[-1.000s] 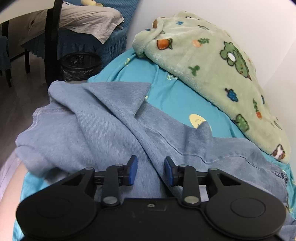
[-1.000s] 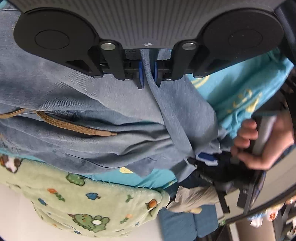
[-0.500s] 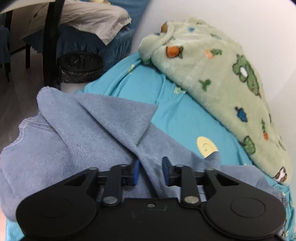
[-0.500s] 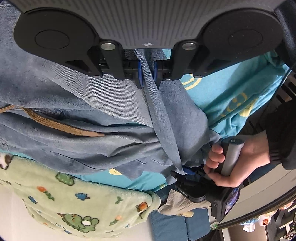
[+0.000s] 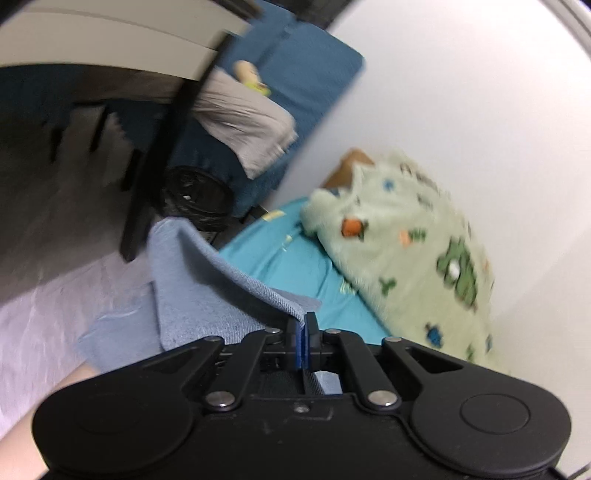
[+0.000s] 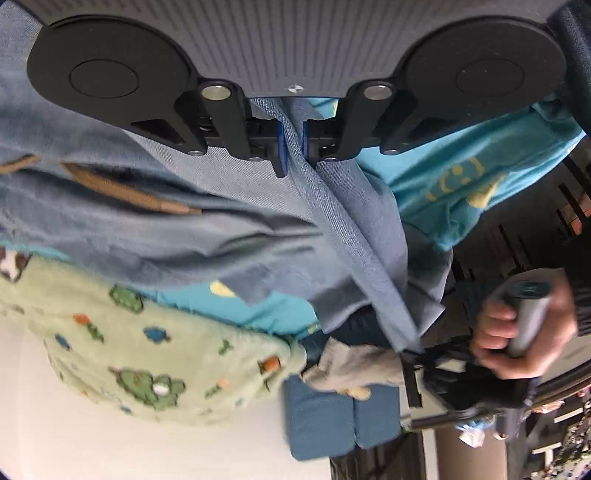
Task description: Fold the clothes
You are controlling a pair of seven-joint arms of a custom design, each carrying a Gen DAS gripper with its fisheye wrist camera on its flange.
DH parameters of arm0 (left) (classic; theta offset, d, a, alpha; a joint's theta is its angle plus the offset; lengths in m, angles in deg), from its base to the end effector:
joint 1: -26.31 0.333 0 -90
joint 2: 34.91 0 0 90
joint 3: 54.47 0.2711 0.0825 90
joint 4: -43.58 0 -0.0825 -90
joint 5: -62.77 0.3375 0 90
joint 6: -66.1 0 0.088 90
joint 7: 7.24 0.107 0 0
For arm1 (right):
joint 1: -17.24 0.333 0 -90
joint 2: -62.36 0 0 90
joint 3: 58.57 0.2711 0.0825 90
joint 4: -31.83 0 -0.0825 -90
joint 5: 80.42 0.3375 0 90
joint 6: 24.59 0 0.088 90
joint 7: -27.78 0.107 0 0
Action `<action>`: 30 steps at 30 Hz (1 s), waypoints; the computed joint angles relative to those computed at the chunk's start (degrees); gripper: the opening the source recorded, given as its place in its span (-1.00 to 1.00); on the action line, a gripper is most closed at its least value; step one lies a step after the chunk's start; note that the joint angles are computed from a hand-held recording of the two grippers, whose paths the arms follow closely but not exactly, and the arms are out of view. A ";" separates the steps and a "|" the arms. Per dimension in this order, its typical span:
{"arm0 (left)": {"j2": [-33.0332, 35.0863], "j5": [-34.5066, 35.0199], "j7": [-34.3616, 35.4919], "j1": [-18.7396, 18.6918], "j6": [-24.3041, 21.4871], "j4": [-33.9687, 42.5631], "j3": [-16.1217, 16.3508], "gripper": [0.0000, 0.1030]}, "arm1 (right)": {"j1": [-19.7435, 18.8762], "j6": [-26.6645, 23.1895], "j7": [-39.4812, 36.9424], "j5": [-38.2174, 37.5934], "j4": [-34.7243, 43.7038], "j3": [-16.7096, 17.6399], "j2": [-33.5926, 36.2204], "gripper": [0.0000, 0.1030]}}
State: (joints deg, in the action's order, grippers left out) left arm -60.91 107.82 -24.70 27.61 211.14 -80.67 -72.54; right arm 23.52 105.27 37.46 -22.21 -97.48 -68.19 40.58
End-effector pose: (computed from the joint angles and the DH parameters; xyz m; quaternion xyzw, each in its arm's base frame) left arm 0.4172 -0.1611 0.6214 -0.8319 0.2106 -0.4367 0.2700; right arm 0.4494 -0.0117 0.5372 -0.8133 0.3290 -0.1318 0.4614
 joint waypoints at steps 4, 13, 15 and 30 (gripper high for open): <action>-12.35 -7.36 -6.84 -2.91 -3.88 -9.25 -0.11 -0.98 | -0.29 -2.53 -0.27 -1.36 0.39 -0.48 -1.04 -0.85; -22.80 -24.20 -7.71 -8.27 -9.57 -17.69 3.18 -0.97 | -1.35 -7.15 -0.41 -5.22 -0.71 -0.86 -2.35 -0.84; -22.37 -25.88 -6.88 -8.11 -9.90 -17.79 3.65 -0.94 | -1.62 -7.59 -0.60 -6.09 -1.55 -0.79 -3.11 -0.84; -36.12 -40.31 -19.21 -5.48 1.16 -38.19 6.76 -0.38 | -2.72 -10.34 2.91 -7.39 -0.47 -0.49 -1.47 -0.84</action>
State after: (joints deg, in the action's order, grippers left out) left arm -97.03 67.51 -43.90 22.12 212.30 -118.86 -65.78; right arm 20.80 94.93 40.38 -29.61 -97.95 -68.68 39.11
